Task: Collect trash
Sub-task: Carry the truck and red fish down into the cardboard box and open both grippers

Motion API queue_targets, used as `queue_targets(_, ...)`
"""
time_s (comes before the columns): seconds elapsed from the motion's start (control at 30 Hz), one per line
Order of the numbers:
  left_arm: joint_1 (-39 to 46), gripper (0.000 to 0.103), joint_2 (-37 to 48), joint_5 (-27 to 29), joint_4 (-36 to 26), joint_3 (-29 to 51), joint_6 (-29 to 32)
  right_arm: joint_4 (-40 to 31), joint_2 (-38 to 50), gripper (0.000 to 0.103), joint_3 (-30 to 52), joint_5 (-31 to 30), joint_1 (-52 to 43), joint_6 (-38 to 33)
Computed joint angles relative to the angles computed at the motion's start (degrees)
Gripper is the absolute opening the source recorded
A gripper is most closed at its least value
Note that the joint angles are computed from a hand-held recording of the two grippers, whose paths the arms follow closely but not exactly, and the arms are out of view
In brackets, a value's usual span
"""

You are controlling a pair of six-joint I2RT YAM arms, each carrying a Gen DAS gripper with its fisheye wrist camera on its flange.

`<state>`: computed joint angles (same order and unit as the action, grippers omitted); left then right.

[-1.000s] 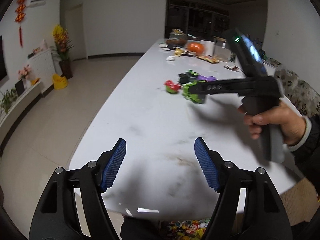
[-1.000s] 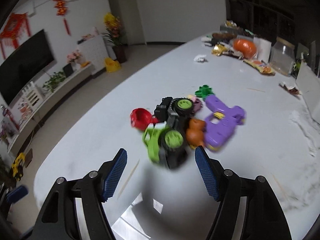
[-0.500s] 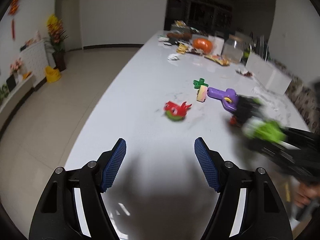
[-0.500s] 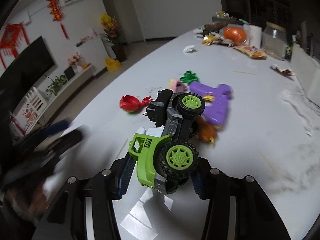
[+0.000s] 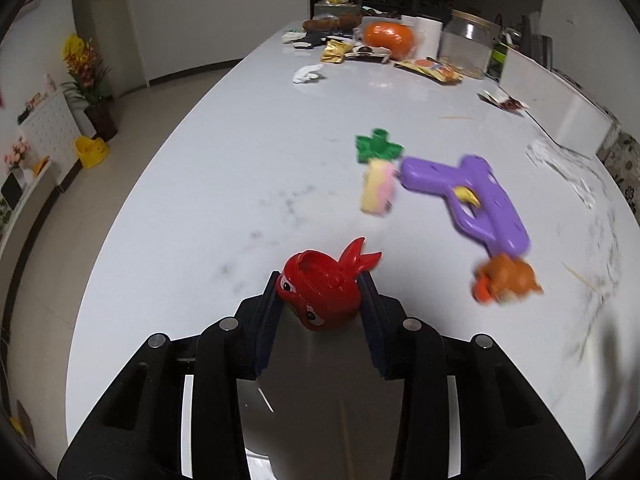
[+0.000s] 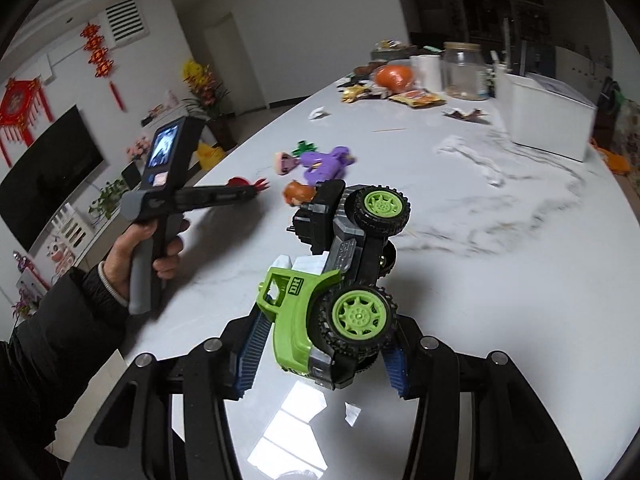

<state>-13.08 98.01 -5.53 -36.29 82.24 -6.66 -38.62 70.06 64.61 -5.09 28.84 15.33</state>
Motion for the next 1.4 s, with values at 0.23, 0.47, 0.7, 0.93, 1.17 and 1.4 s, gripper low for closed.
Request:
queue_targets(0.23,-5.9,0.037,-22.0,1.4,-1.3,-14.3,-5.1,-2.0,-7.4,0.050,-4.6,-2.2,-1.7,0.8)
queue_targets(0.47,-28.5,0.037,-39.0,-17.9,-14.9,-20.8,-16.9,-6.0,-17.2,0.050,-10.1,1.2,5.2,1.6)
queue_targets(0.7,-52.2,0.038,-38.7,-31.7,-31.2,-20.8,-44.5,-10.9,-27.0,0.050,-14.9,8.2,16.7,8.1)
queue_targets(0.93,-70.8,0.038,-36.2,-29.7,-40.0,-25.2,-65.5,-20.8,-32.6,0.050,-18.8,20.4,44.5,24.6)
queue_targets(1.17,-67.6,0.084,-35.2,-19.9,-31.7,-33.8,-61.2,-18.2,-29.9,0.058,-25.9,14.1,46.3,26.2)
queue_targets(1.4,-63.1,0.086,-33.3,-13.7,-25.3,-38.5,-56.4,-16.0,-30.1,0.063,-29.1,9.4,38.9,23.3)
